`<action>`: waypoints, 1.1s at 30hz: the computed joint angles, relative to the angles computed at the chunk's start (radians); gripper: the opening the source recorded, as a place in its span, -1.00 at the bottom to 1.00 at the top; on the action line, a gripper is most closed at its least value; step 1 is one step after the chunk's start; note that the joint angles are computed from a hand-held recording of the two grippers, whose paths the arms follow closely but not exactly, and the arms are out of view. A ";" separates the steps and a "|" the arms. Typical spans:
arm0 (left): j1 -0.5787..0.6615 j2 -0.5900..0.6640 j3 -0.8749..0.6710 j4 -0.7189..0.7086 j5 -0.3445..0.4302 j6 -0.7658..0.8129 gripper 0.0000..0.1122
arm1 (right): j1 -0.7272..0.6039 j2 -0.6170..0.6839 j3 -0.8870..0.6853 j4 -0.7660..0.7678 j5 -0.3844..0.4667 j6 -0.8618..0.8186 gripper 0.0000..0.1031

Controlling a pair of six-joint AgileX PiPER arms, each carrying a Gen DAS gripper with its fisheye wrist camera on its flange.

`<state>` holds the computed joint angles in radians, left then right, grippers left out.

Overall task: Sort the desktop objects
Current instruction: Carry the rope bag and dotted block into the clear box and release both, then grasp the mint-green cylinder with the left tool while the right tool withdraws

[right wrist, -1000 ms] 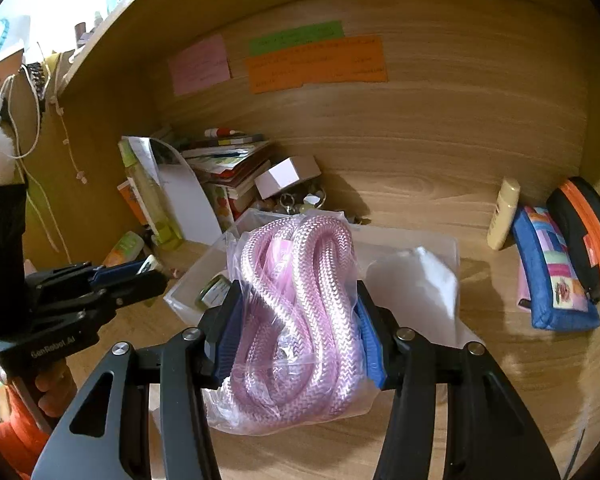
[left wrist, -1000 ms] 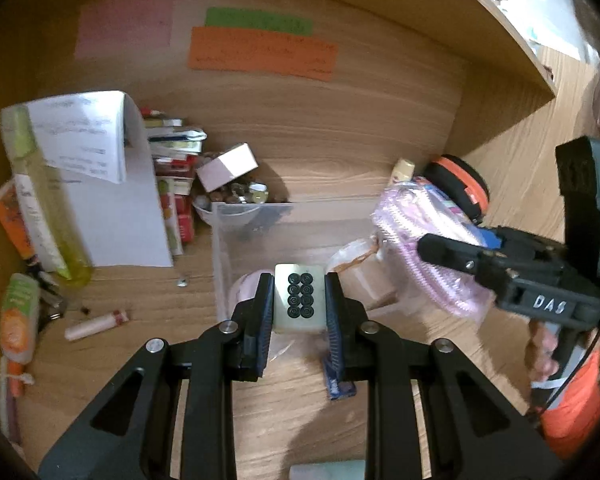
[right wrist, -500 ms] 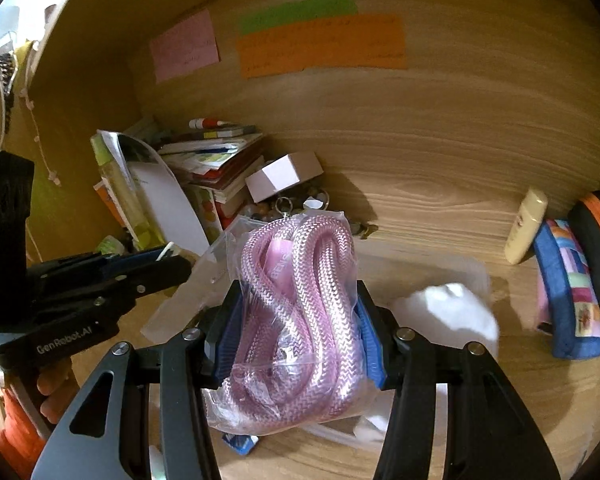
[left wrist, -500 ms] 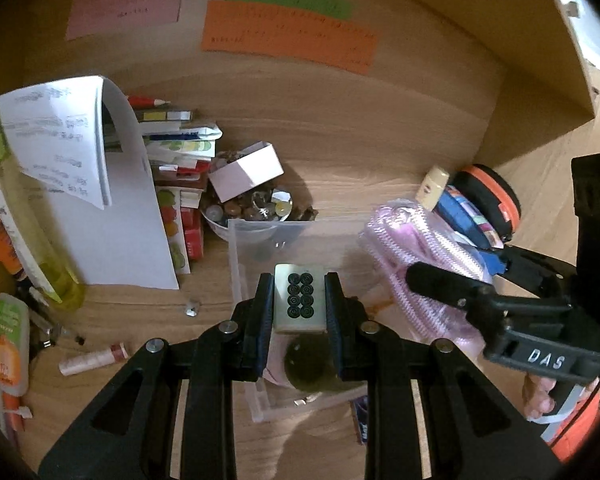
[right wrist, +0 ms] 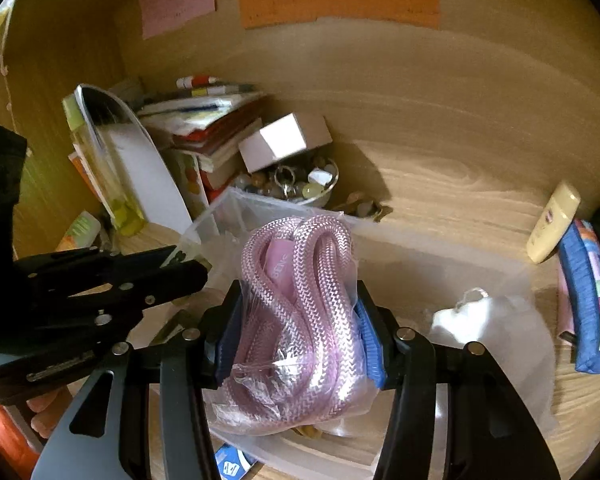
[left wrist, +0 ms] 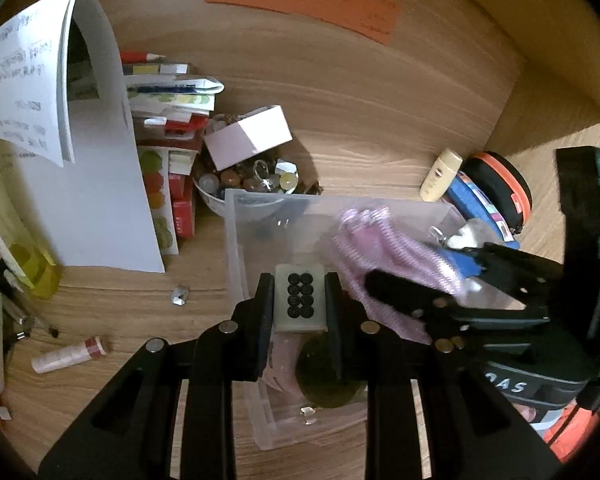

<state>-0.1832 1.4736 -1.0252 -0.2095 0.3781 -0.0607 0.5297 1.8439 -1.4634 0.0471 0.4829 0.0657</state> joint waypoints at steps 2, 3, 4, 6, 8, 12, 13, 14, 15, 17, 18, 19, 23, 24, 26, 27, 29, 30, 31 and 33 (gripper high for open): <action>0.000 0.008 -0.002 -0.015 0.004 0.016 -0.57 | -0.006 0.014 -0.015 0.030 0.016 -0.031 -0.05; -0.002 0.008 0.000 -0.015 0.000 0.019 -0.57 | -0.007 0.015 -0.022 0.029 0.024 -0.031 -0.05; -0.006 0.008 -0.001 -0.013 0.004 0.021 -0.57 | -0.009 0.014 -0.027 0.033 0.036 -0.033 -0.03; -0.009 0.007 -0.002 -0.024 0.007 0.035 -0.57 | -0.012 0.009 -0.032 0.039 0.049 -0.036 -0.02; -0.020 0.001 0.003 0.009 0.002 0.010 -0.57 | -0.012 -0.004 -0.021 0.028 0.044 -0.031 -0.02; -0.049 -0.015 0.012 0.110 -0.003 -0.082 -0.57 | -0.007 -0.035 0.001 0.025 0.041 -0.029 -0.01; -0.057 -0.021 0.011 0.140 0.001 -0.111 -0.57 | -0.006 -0.047 0.012 0.022 0.039 -0.027 0.00; -0.070 -0.029 0.011 0.187 0.006 -0.158 -0.57 | -0.004 -0.060 0.024 0.017 0.037 -0.024 0.02; -0.082 -0.039 0.012 0.229 0.010 -0.197 -0.57 | -0.002 -0.075 0.039 0.006 0.035 -0.018 0.02; -0.111 -0.062 0.019 0.333 0.016 -0.292 -0.57 | 0.005 -0.102 0.068 -0.028 0.026 0.004 0.05; -0.129 -0.074 0.022 0.406 0.025 -0.361 -0.54 | 0.009 -0.117 0.085 -0.046 0.019 0.018 0.06; -0.151 -0.089 0.027 0.482 0.037 -0.434 -0.48 | 0.013 -0.137 0.106 -0.063 0.011 0.030 0.09; -0.190 -0.144 0.053 0.571 0.058 -0.526 -0.26 | 0.013 -0.203 0.174 -0.025 -0.022 -0.002 0.37; -0.202 -0.159 0.062 0.600 0.063 -0.555 -0.23 | 0.019 -0.220 0.193 -0.045 -0.034 0.020 0.37; -0.233 -0.192 0.082 0.666 0.080 -0.620 -0.14 | 0.031 -0.254 0.226 -0.079 -0.048 0.054 0.38; -0.247 -0.203 0.089 0.698 0.089 -0.652 -0.06 | 0.036 -0.270 0.241 -0.094 -0.053 0.070 0.38; -0.295 -0.234 0.114 0.816 0.124 -0.769 0.06 | 0.046 -0.297 0.268 -0.130 -0.058 0.111 0.41; -0.317 -0.245 0.126 0.867 0.138 -0.820 0.09 | 0.050 -0.310 0.282 -0.146 -0.061 0.131 0.42; -0.344 -0.259 0.139 0.918 0.160 -0.870 0.14 | 0.057 -0.323 0.295 -0.176 -0.062 0.163 0.42; -0.375 -0.278 0.160 0.954 0.188 -0.909 0.18 | 0.073 -0.341 0.316 -0.244 -0.061 0.234 0.43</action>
